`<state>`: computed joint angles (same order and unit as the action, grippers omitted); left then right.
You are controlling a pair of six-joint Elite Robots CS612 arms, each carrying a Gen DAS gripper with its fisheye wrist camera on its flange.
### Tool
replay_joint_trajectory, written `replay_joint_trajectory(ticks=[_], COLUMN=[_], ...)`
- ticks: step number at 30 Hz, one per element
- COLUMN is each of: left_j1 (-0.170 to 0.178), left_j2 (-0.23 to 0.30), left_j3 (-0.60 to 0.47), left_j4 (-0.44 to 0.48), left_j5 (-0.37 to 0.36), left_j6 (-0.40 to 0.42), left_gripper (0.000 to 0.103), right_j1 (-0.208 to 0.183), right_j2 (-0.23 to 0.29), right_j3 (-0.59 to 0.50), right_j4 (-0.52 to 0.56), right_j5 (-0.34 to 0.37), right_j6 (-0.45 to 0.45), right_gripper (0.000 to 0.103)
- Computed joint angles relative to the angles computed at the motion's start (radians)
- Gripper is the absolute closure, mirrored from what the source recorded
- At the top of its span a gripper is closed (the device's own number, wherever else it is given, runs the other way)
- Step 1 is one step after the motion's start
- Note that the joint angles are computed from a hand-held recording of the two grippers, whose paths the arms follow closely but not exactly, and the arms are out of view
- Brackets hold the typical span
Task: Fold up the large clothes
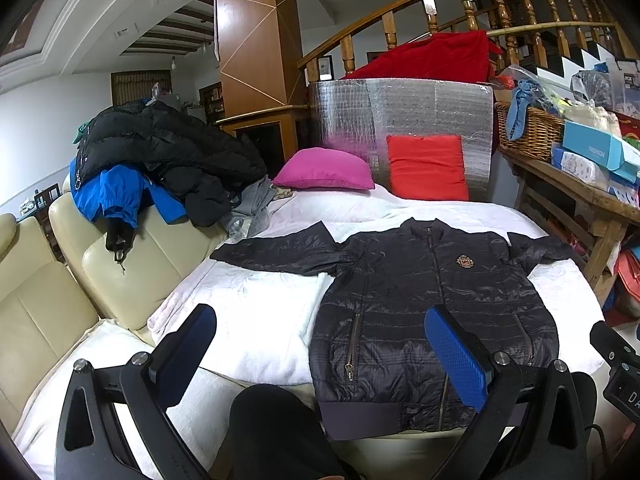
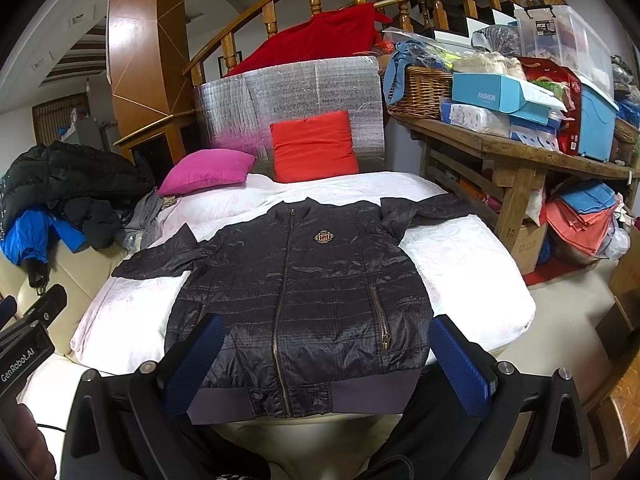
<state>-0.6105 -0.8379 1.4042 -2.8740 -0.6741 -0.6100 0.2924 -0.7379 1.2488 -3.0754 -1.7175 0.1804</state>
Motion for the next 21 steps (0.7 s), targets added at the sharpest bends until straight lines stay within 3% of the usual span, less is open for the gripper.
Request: replay_joint_trajectory(ticks=[21], left_j1=[0.002], left_j2=[0.001], left_j3=[0.001], left_j4=[0.016], left_j5=[-0.006], left_j6=[-0.006], left_gripper=[0.0], right_j1=[-0.003], right_j2=[0.004], right_j3=[-0.008], right_j4=[0.018], right_j5=[0.017], right_j6=[0.009], right_gripper=[0.0])
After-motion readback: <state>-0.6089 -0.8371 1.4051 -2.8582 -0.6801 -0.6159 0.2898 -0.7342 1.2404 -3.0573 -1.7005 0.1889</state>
